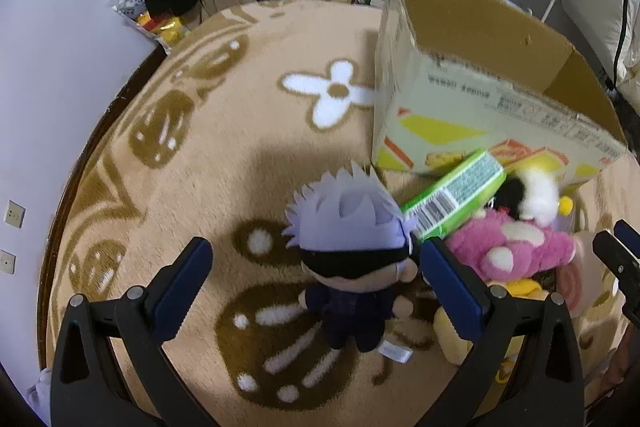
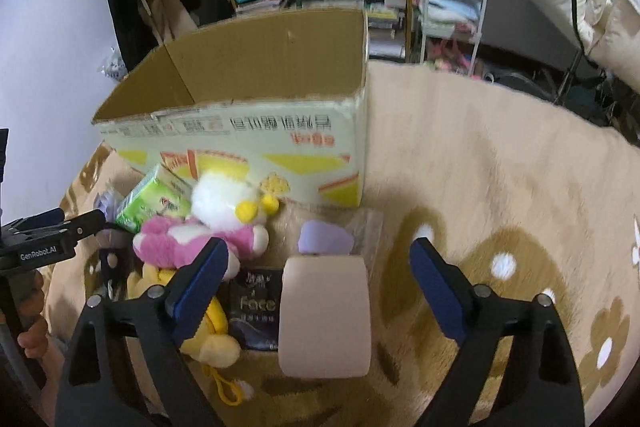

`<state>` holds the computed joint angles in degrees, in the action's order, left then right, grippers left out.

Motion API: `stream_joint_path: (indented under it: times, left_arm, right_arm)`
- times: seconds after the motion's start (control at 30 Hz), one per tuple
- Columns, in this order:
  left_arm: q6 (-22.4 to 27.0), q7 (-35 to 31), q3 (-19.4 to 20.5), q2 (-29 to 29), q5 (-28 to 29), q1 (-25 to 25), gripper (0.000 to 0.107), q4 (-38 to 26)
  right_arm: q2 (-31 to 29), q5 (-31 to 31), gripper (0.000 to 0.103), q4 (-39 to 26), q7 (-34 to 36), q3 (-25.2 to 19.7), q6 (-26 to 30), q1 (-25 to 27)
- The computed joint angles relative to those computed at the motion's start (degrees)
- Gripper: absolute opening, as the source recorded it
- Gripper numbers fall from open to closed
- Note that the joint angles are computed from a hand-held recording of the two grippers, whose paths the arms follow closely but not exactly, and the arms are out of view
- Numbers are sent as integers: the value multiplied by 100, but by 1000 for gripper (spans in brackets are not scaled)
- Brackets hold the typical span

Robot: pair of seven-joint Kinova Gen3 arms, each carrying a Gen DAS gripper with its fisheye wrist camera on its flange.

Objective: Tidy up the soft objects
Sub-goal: 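Move left tool to the white-haired doll while right tool approaches the pink foam block, then close left tool on the white-haired doll while right tool closes on the pink foam block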

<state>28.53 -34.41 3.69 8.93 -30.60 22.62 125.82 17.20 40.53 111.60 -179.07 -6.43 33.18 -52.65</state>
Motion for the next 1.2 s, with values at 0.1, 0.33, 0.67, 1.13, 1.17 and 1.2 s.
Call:
stream_joint_path:
  times: [0.1,0.33,0.67,1.13,1.17,1.2]
  left_arm:
    - [45,-203,55,92,186,-50,102,-45]
    - [110,-578,11,352,515,-43,102,-162]
    - [224,-681,-112,675,620,8,98,-304]
    - [67,-1529,-184,996,1172,3,60,-490]
    - [42,-1544,-208,987,1182,10,59,-486]
    - [9,-1531,-233,969,1184,38,57,-451]
  right_arm:
    - [52,-235,92,-9,203,-67,-31,120]
    - [180,-1012,82,-121,997,-164,-60,385]
    - [363,-1811,63,-212,1891,-27,-184,475]
    - [432,-1824,51,-282,1918,125,17,294]
    - [439,-1800,51,-300,1899,128,49,272]
    - [444,-1766,50,-316,1867,133,94,235]
